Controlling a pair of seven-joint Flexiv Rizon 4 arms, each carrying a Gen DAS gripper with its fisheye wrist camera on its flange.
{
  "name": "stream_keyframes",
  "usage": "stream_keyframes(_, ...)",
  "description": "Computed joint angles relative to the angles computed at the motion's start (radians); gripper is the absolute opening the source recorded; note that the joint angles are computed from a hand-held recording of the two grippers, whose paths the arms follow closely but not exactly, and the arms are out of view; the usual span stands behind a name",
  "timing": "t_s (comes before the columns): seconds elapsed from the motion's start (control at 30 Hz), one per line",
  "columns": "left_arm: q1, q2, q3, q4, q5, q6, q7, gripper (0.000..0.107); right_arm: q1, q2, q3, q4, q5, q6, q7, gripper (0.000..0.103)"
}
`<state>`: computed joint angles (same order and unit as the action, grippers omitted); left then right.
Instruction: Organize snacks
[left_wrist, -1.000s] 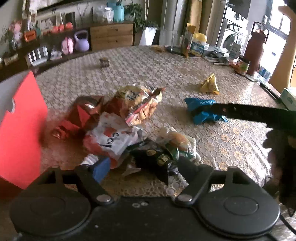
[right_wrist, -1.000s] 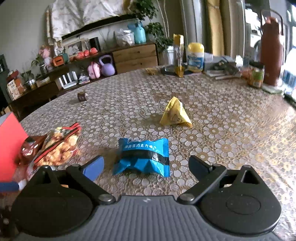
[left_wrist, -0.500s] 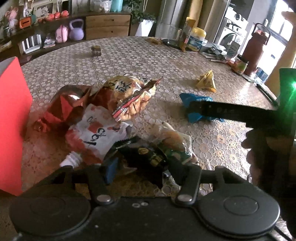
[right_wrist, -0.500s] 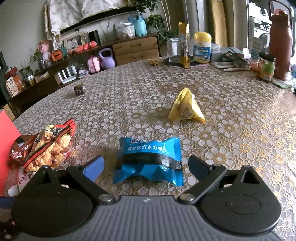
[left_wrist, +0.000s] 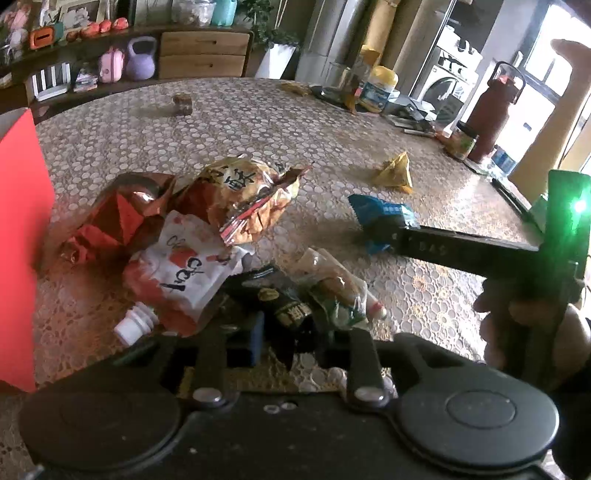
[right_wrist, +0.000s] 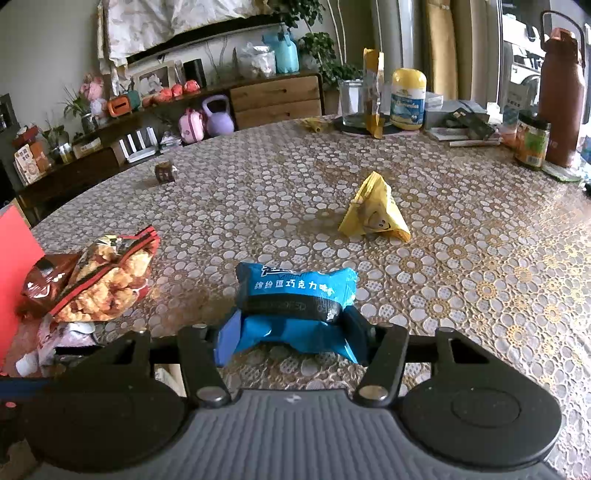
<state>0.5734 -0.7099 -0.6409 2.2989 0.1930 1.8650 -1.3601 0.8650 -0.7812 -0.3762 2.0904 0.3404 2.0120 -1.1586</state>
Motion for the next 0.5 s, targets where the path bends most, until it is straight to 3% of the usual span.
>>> stream_keyframes(0.5,0.077,0.042,-0.040,0.059,0.044,0.022,-0.010,0.020,0.132,0.154,-0.014,0.144,0.126,0.063,-0.080,0.058)
